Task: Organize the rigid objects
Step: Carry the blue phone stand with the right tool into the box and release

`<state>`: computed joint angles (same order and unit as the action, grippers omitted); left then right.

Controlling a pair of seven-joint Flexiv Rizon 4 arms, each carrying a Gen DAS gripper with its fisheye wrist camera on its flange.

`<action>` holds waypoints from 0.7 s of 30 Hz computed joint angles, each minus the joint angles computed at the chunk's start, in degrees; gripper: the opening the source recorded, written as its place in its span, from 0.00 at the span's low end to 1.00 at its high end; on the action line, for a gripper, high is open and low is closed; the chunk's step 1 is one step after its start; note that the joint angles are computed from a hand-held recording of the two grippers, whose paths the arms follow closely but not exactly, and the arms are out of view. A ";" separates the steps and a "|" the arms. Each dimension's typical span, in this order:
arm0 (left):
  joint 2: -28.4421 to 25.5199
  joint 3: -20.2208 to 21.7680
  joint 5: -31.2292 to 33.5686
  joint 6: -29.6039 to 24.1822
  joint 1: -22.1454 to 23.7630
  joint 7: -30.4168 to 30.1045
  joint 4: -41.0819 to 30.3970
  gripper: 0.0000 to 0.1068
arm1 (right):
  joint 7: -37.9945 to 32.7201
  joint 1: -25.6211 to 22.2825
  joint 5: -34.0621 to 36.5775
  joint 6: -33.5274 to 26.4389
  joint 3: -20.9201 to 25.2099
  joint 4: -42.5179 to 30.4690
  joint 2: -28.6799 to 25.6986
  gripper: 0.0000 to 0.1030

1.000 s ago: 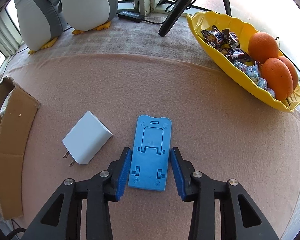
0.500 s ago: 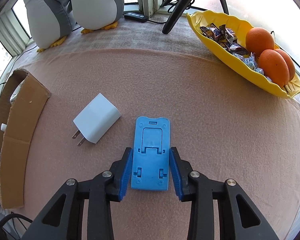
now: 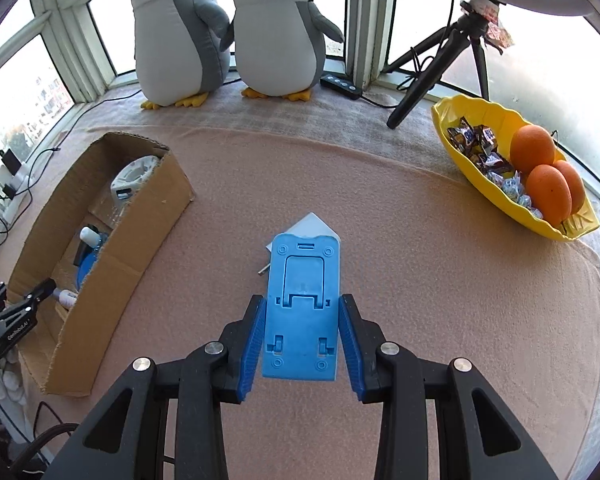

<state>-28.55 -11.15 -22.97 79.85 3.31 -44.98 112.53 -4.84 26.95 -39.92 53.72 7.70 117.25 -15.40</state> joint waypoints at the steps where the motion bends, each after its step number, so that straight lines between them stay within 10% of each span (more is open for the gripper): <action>1: 0.00 -0.01 0.01 0.00 0.01 -0.01 0.00 0.44 | -0.31 0.32 -0.48 0.14 0.02 -0.91 -0.39 0.32; 21: 0.09 -0.45 -0.35 0.11 0.18 0.13 0.10 0.44 | -14.39 8.18 3.63 4.87 -1.81 -21.35 -14.94 0.32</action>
<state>-28.45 -11.61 -23.31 79.97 3.49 -44.85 112.63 -19.23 35.12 -36.29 58.59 5.89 95.90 -30.34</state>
